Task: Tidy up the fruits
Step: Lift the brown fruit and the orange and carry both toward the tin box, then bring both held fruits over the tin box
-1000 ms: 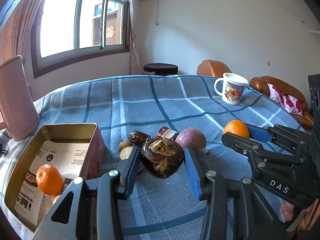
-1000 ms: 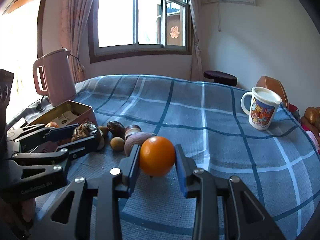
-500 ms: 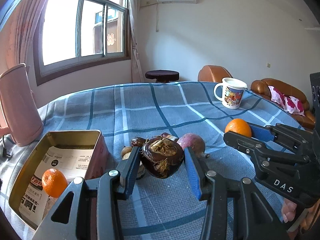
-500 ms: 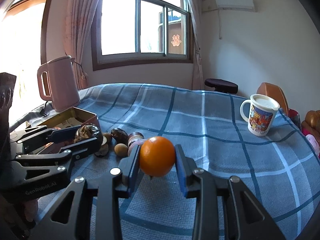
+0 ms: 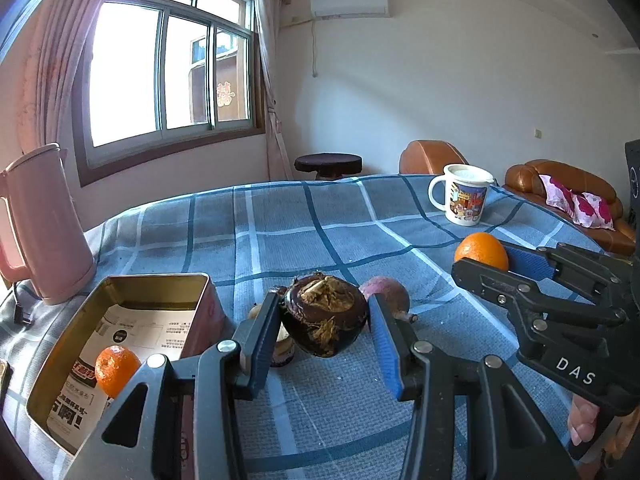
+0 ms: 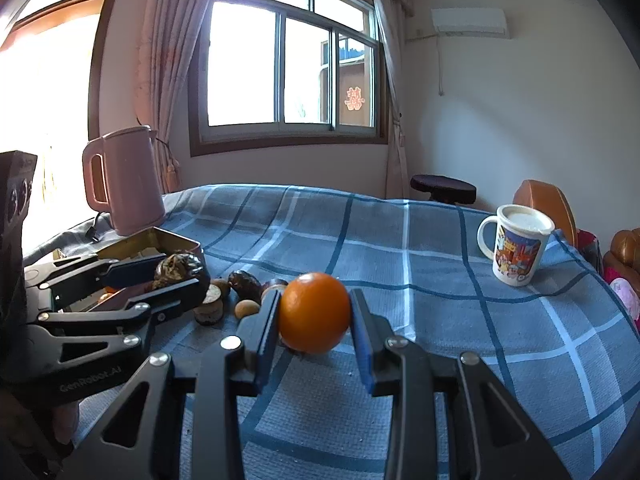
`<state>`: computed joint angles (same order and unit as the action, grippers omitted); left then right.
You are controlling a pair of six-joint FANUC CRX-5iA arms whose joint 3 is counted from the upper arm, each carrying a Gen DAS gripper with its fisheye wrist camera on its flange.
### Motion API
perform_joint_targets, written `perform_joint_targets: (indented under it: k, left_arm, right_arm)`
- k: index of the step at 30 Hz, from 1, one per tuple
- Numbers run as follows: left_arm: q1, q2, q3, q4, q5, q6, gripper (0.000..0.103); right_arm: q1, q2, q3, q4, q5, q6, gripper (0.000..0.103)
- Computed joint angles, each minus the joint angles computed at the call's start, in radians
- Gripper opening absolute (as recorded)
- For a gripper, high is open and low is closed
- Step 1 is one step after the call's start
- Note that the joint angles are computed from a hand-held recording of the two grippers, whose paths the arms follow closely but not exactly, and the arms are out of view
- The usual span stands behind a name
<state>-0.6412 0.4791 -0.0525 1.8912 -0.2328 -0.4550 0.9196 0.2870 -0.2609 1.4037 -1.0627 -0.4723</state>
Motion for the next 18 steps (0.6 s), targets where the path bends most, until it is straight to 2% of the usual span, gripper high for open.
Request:
perform_joint_targets:
  k: [15, 18]
  left_arm:
    - [-0.064, -0.020, -0.002, 0.325, 0.045, -0.303, 0.047]
    - [-0.085, -0.025, 0.004, 0.434, 0.061, -0.407, 0.047]
  right_arm:
    - [0.004, -0.005, -0.025, 0.066, -0.024, -0.042, 0.037]
    - [0.006, -0.006, -0.030, 0.076, -0.029, -0.048, 0.037]
